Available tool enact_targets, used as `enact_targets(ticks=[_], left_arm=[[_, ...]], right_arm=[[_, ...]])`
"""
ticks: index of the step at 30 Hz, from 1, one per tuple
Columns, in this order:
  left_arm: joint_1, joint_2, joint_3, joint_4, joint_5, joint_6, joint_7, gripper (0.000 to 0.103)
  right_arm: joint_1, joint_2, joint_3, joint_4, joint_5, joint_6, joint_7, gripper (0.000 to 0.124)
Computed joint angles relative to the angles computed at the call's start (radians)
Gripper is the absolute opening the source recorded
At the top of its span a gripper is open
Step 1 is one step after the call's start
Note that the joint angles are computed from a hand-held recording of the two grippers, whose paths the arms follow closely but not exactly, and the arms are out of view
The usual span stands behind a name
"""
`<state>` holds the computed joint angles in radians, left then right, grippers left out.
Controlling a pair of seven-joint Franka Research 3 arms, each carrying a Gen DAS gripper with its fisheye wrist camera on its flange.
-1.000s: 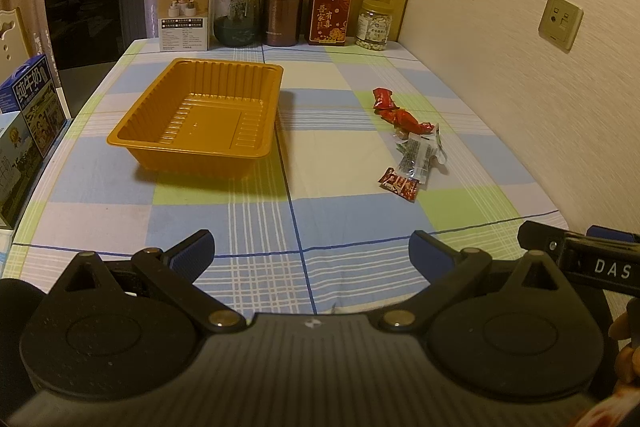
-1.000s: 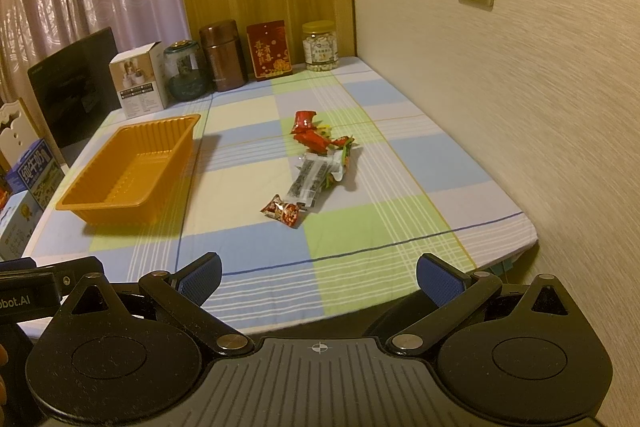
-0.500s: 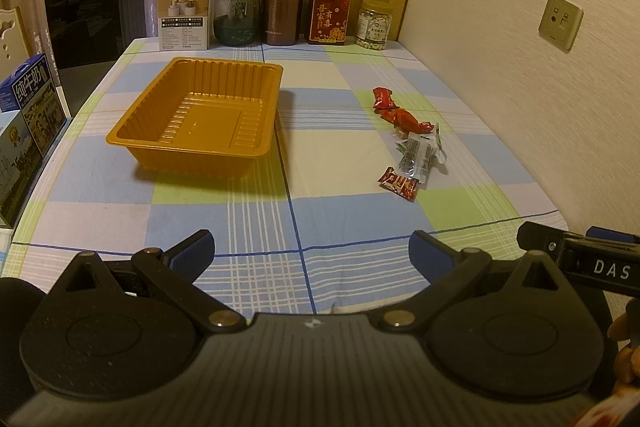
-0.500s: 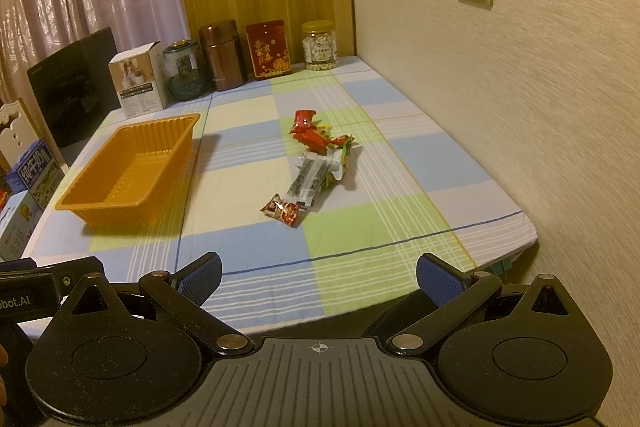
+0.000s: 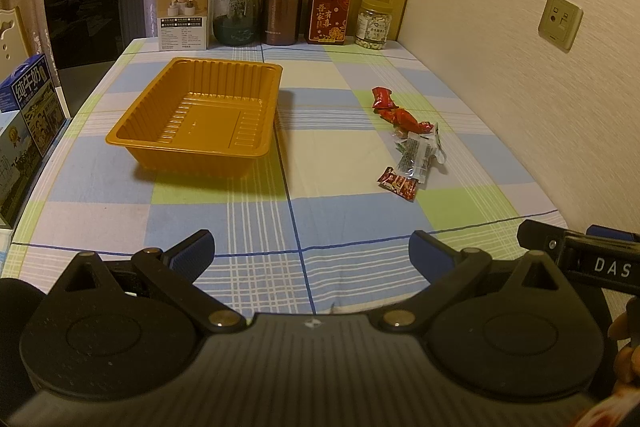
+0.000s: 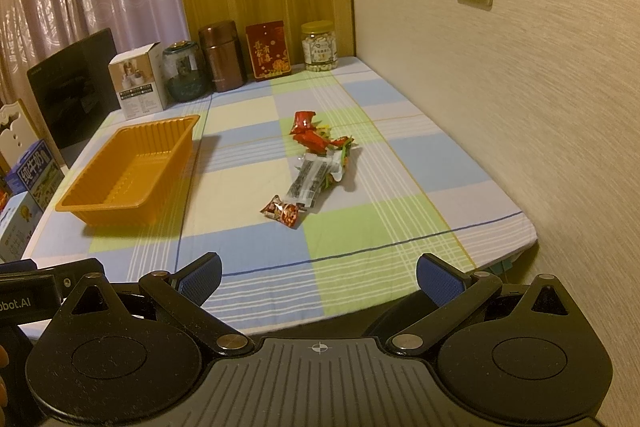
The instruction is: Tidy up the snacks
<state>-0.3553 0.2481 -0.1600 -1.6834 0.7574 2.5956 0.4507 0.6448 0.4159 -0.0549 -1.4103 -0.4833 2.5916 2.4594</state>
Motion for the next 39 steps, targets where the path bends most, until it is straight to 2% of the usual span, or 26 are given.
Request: enact_targets(ticks=[18, 24, 33, 39], left_arm=[[-0.003, 0.001, 0.000, 0.000, 0.001, -0.001, -0.004, 0.103], [-0.005, 0.011, 0.001, 0.007, 0.006, 0.006, -0.005, 0.103], [0.006, 0.062, 0.006, 0.049, -0.046, 0.032, 0.059, 0.102], [0.007, 0.140, 0.011, 0.132, -0.115, 0.031, 0.133, 0.102]], right_arm=[[0.001, 0.001, -0.001, 0.002, 0.000, -0.002, 0.001, 0.103], [0.006, -0.003, -0.018, -0.014, -0.027, 0.016, 0.049, 0.103], [0.004, 0.022, -0.042, -0.010, -0.066, 0.056, 0.119, 0.102], [-0.011, 0.071, -0.051, 0.031, -0.031, 0.072, 0.114, 0.102]])
